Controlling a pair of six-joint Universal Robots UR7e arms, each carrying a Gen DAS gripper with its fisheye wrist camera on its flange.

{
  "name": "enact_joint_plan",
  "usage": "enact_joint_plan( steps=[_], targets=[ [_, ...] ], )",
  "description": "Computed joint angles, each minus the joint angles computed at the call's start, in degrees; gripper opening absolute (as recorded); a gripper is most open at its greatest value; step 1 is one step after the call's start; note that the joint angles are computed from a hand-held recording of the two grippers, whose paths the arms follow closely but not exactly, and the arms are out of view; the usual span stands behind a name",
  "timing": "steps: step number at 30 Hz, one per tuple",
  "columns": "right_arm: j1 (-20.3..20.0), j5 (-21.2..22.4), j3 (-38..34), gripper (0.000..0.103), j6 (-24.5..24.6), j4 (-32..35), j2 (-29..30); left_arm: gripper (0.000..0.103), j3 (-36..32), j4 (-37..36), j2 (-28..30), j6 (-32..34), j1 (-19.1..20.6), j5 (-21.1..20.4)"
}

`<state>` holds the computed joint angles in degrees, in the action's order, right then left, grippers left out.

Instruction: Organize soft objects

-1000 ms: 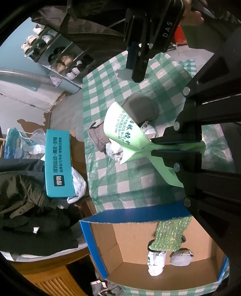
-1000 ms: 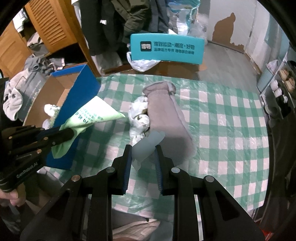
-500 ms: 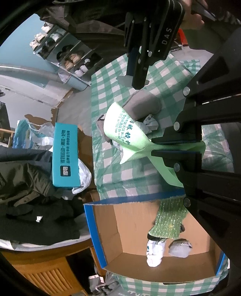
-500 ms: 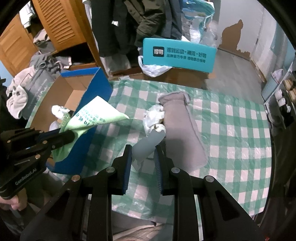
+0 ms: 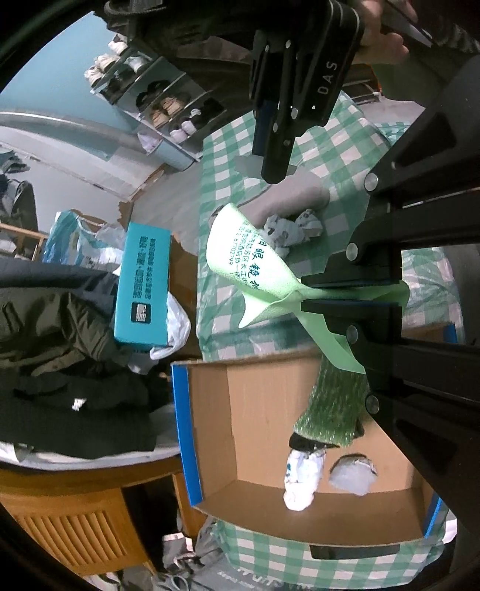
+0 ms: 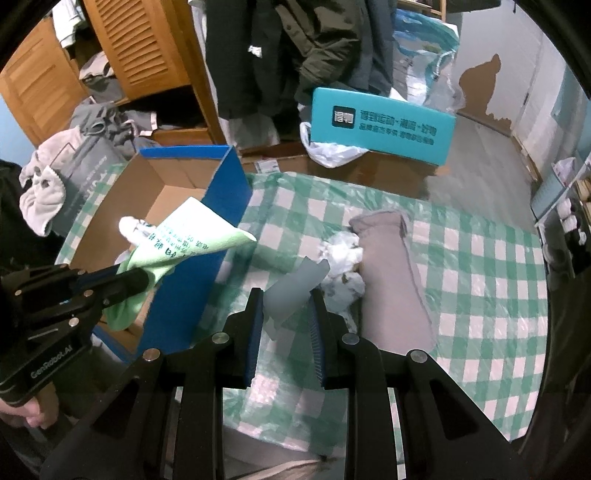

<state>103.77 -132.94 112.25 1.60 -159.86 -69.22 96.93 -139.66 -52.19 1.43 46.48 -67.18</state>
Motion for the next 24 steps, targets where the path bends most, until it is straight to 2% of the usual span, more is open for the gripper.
enact_joint_plan(
  steps=[24],
  targets=[
    [2.61,2.75,-10.45,0.022,-2.36,3.60,10.43,0.005,-1.37,-0.19,-2.34,-1.31,4.64,2.79]
  ],
)
